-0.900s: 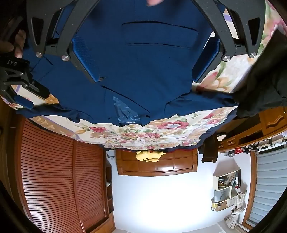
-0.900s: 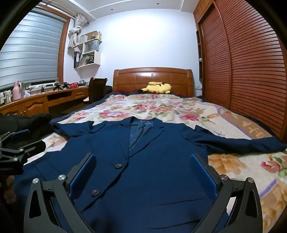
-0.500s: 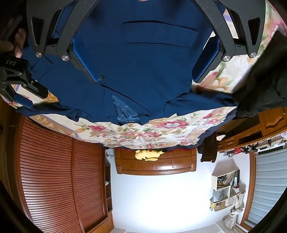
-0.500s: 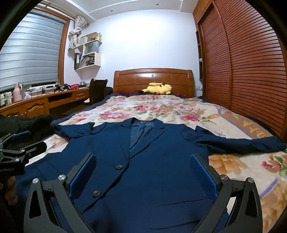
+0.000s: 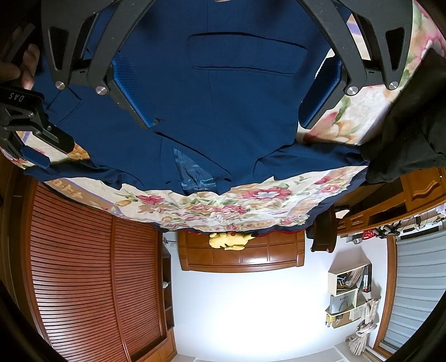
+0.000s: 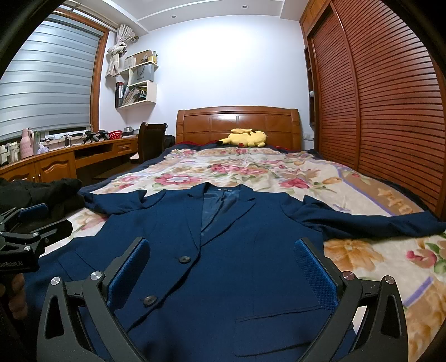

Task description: Fold large clothes

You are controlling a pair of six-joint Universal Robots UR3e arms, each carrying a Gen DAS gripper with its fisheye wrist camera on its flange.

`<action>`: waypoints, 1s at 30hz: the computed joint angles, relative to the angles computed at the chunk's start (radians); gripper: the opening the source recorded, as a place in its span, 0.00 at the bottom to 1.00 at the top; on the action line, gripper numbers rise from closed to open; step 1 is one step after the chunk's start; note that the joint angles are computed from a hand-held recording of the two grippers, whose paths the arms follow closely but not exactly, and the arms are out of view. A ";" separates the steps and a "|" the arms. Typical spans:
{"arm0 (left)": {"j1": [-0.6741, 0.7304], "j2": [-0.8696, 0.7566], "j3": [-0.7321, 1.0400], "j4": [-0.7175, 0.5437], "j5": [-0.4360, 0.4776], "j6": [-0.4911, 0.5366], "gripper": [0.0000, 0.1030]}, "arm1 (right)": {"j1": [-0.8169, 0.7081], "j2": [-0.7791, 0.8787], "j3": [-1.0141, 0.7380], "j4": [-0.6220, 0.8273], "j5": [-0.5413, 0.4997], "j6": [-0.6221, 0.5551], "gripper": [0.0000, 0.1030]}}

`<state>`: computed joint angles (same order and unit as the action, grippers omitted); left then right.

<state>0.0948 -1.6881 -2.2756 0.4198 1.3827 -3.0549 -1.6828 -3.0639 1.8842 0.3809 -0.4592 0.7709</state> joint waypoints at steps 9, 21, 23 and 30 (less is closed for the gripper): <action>0.008 -0.005 0.001 0.005 -0.008 0.001 1.00 | -0.001 -0.001 0.002 -0.001 -0.002 0.000 1.00; 0.005 -0.005 0.004 0.002 -0.003 0.000 1.00 | -0.002 -0.001 0.002 0.000 -0.003 -0.002 1.00; 0.004 -0.005 0.004 0.002 -0.002 0.001 1.00 | -0.003 0.000 0.002 0.000 -0.004 -0.003 1.00; 0.015 0.005 0.001 0.002 -0.008 0.004 1.00 | -0.004 0.001 0.001 0.002 -0.006 -0.006 1.00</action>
